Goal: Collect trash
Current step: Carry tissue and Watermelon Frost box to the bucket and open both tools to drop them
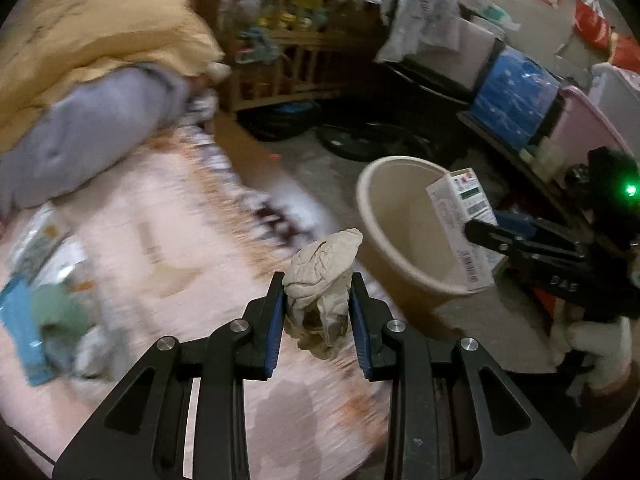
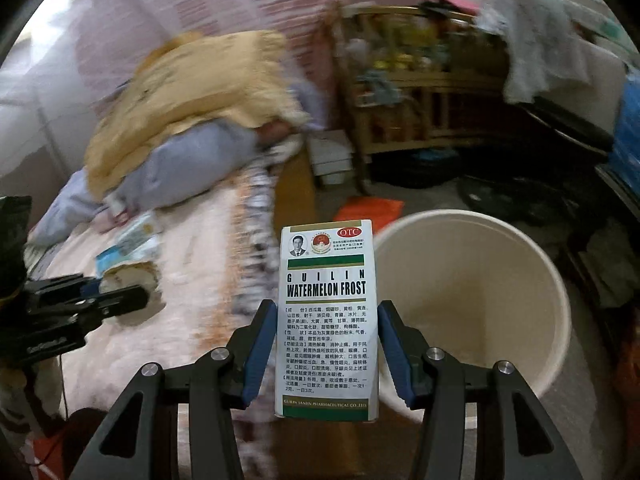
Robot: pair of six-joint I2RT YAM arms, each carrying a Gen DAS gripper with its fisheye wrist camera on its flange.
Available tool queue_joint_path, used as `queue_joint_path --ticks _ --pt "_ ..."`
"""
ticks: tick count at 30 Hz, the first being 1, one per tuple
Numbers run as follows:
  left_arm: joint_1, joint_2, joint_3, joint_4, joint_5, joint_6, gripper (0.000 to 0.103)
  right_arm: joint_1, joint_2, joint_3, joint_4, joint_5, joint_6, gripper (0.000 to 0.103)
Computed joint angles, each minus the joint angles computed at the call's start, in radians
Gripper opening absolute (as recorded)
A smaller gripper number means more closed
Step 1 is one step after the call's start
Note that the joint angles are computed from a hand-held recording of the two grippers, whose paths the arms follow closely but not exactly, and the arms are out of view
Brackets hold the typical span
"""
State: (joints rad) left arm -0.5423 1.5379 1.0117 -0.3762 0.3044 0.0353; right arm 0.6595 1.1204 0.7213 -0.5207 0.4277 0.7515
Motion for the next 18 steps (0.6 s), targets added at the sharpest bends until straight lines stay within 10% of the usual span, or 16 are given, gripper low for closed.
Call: queue_joint_path --ticks 9,18 --pt "-0.193 0.302 0.28 0.019 0.006 -0.173 0.029 -0.328 -0.109 -0.174 0.098 -0.146 -0.128 0.05" --pt "-0.246 0.477 0.444 0.039 0.063 -0.275 0.056 -0.46 -0.079 -0.242 0.197 -0.137 -0.188 0.052"
